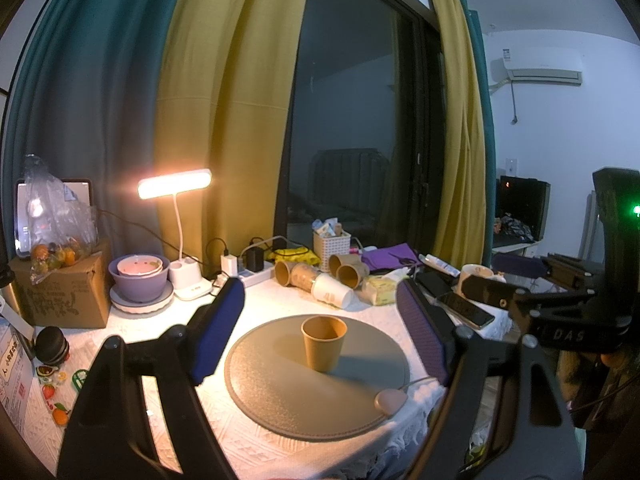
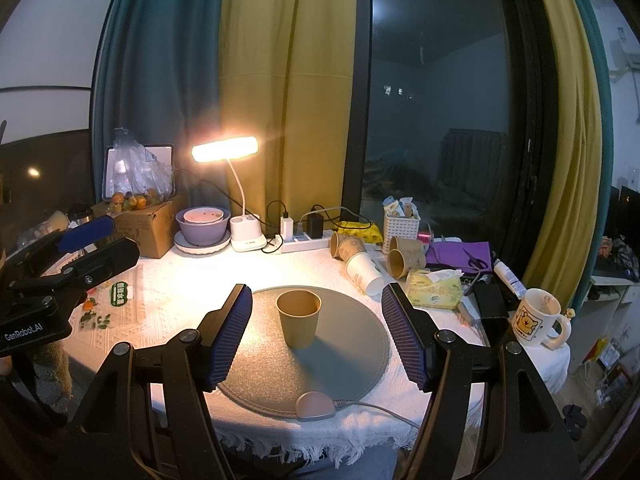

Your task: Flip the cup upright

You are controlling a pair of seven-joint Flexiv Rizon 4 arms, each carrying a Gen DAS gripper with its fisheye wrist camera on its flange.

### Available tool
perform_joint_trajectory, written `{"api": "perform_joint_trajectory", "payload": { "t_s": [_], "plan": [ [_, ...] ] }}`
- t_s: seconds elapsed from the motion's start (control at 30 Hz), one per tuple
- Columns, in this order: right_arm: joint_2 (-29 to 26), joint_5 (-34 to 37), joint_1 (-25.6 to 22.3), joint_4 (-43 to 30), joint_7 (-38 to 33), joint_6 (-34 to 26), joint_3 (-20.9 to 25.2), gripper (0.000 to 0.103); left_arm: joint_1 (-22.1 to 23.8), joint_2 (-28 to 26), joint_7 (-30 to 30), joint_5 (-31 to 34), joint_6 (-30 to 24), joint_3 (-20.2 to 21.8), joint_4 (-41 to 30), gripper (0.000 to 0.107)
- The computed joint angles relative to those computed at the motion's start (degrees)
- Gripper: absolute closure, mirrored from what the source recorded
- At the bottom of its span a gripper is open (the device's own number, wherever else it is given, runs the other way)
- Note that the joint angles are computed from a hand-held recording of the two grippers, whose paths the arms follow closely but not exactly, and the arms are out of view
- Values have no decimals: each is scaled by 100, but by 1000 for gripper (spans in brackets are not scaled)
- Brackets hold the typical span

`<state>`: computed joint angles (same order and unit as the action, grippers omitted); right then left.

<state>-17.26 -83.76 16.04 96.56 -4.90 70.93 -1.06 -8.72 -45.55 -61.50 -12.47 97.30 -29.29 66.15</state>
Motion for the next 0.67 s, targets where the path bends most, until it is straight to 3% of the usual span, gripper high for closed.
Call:
{"api": "perform_joint_trajectory", "payload": {
  "t_s": [0.47,0.67],
  "plan": [
    [-8,22,4,-10,-16,1,-7,33,1,1,4,-4,-16,-2,-8,27],
    [-3,-9,-14,10,7,20,-7,33,95,-54,86,89,48,-222,4,27]
  ]
}}
